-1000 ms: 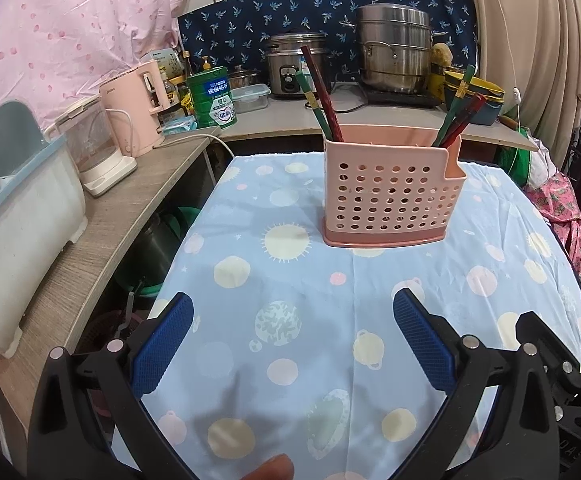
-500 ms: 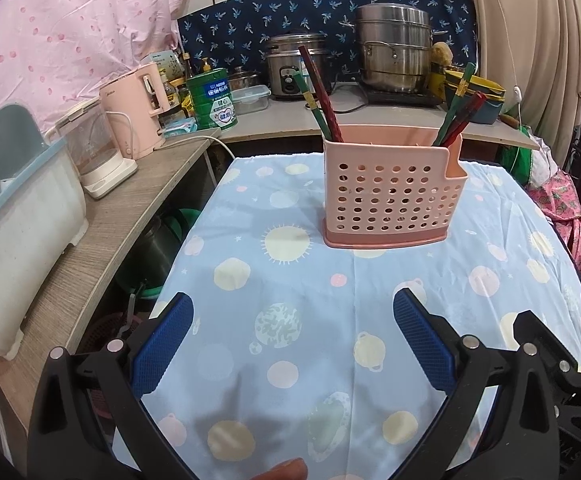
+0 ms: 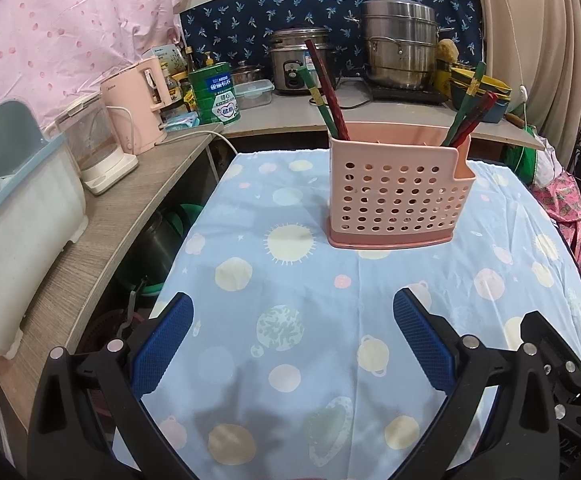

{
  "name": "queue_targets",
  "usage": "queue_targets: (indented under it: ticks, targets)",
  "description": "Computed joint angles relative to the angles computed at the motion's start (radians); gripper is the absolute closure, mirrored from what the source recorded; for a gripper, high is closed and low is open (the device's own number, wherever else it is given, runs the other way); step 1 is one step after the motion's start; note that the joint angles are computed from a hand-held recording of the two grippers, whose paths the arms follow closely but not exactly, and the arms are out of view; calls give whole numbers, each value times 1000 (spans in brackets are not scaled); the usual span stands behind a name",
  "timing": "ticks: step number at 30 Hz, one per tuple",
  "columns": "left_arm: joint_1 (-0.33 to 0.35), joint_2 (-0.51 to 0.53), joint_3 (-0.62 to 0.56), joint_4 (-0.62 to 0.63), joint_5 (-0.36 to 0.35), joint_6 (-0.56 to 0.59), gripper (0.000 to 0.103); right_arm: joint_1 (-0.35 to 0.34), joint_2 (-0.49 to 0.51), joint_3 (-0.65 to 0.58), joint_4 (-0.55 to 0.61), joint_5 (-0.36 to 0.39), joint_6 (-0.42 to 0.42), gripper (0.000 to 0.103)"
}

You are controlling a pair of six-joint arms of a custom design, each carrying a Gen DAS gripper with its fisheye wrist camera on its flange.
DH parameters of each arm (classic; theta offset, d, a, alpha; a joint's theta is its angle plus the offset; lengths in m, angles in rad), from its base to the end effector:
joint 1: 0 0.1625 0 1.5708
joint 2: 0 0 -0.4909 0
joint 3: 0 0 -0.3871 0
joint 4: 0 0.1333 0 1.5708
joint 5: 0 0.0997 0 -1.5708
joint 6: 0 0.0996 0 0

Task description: Organize utensils

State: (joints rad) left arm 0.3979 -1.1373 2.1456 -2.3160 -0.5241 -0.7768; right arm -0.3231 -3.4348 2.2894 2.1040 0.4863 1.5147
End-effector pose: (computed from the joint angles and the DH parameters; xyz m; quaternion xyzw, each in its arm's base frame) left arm -0.3721 -0.3946 0.2065 0.2332 0.8290 -0.3463 0.3721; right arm 0.2759 -0.3258 0.2778 0.0454 -0.8302 0.4346 0.3462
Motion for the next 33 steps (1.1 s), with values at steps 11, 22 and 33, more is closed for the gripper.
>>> queue_targets:
  ticks: [11,22,33]
  targets:
    - [14,5,-12,10,10,5,8,-22,4,-9,17,-8,-13,7]
    - [17,12,-15,-1,10,22,8,-29,3,-11,25,-10,-18,7]
    - [18,14,-10,-38,3,57,7,-39,0,-12,23,-14,-14,7]
